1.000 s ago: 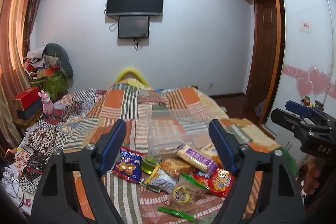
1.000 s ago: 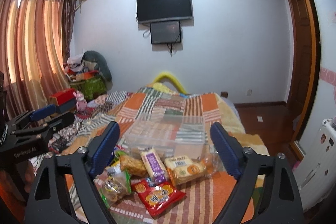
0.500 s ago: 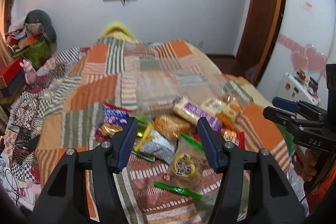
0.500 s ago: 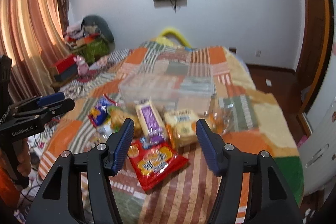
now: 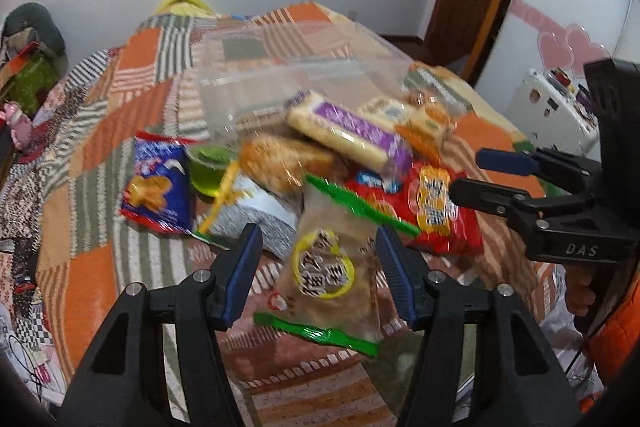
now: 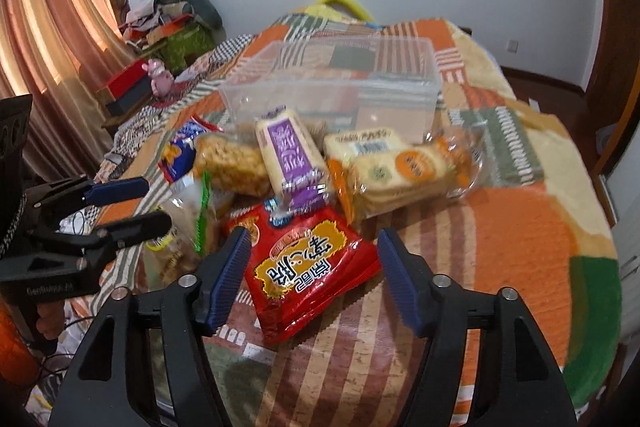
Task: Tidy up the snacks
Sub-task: 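Grasp the green-edged clear cake bag with left tool while right grasps red snack bag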
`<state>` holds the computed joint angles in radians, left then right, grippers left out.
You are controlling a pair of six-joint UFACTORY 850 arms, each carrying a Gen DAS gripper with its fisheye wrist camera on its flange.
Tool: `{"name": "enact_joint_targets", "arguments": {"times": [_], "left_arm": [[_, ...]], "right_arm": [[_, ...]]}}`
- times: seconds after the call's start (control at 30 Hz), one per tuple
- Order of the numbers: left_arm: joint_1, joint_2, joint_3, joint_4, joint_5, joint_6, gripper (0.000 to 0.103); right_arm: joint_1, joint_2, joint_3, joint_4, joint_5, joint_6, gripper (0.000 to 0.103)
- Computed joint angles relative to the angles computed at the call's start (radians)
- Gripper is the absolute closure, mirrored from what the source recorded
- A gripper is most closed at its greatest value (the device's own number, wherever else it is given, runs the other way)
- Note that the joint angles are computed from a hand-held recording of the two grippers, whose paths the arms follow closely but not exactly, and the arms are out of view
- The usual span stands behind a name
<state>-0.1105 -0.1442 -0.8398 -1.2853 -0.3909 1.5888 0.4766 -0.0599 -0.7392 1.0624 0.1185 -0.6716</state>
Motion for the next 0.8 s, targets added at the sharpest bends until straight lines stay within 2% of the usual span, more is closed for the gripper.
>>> {"name": "enact_joint_targets", "arguments": {"times": [0.1,0.23,0.3,0.4,0.53,0.6,0.7,0.8], "left_arm": [[-0.002,-0.014,-0.001,0.039,-0.021,-0.03,0.043],[-0.013,-0.036,-0.007,0.071,-0.012,-0.055,0.042],[-0.012,-0.052,-0.016,0.091,-0.019,-0.079,0.042],[-0.013,-0.081,-0.032,0.131,-0.022,-0.131,0.042],[-0.008,-0.101,-0.038,0.103,-0.022,-0.121,0.043],[-0.001,-0.11,-0.043,0.08,-0.027,-0.106,0.044],[0.008,-0.114,-0.044,0.053,-0.036,-0.084,0.05],[0.014,-0.112,-0.042,0.035,-0.044,-0.068,0.052]], "right_arm": [[-0.01,-0.028,-0.015,-0.024,-0.029,0.021,0.034],[-0.018,-0.058,-0.034,0.035,-0.056,-0.044,0.029],[-0.013,-0.065,-0.039,0.077,-0.049,-0.092,0.023],[-0.005,-0.083,-0.054,0.243,-0.04,-0.278,0.019],[0.001,-0.105,-0.07,0.471,-0.032,-0.527,0.012],[-0.003,-0.113,-0.076,0.521,-0.033,-0.585,0.006],[-0.003,-0.129,-0.091,0.698,-0.027,-0.771,0.0],[0.0,-0.147,-0.108,0.75,-0.006,-0.828,0.0]]}}
